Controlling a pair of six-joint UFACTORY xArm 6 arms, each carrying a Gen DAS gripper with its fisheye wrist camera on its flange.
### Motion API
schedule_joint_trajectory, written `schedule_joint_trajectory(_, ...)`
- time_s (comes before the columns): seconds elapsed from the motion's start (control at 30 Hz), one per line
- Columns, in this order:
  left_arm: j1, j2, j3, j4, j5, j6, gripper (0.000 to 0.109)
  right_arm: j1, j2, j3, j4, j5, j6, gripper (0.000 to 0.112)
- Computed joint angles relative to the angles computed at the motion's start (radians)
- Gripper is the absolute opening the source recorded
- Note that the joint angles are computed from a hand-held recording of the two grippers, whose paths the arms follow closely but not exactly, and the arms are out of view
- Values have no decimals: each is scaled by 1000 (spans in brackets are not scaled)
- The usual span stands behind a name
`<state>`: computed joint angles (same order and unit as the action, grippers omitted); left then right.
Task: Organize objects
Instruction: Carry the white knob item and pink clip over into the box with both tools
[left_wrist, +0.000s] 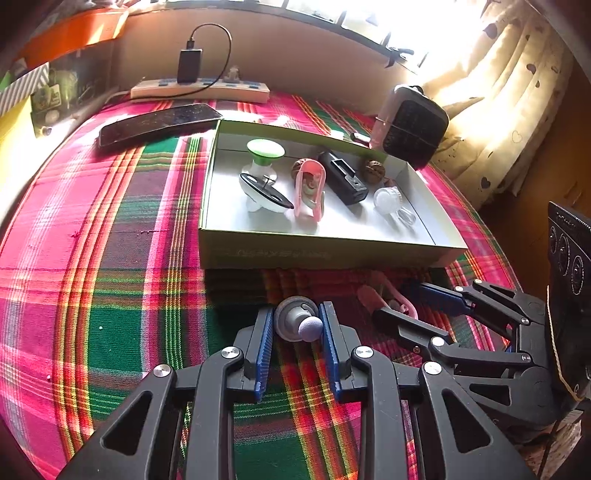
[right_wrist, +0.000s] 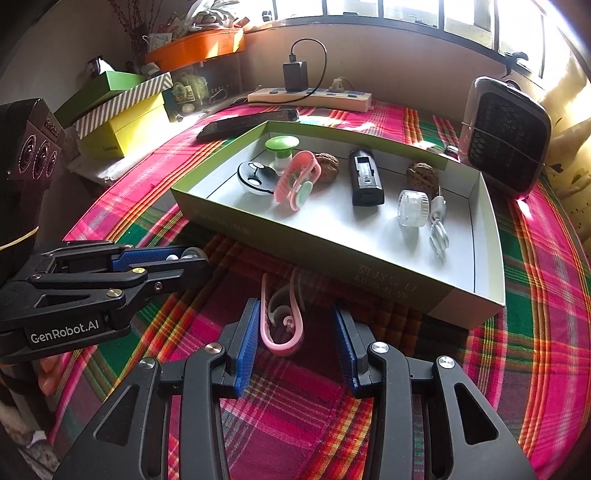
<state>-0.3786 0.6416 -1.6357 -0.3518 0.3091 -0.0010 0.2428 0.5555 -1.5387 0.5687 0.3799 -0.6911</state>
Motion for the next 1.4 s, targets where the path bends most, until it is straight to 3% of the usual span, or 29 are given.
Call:
schedule_joint_trajectory(0.4, 0, -1, 3, 0, -2, 1, 23, 7, -1, 12, -65, -31, 43, 39)
schedule_joint_trajectory(0.57, 0, -2, 3, 0, -3, 2, 23, 4, 1, 9, -56, -31, 44, 24)
schedule_joint_trajectory(1.4, 2, -1, -4, 18, 3, -8, 23, 3, 0, 7, -32, -31, 32, 24)
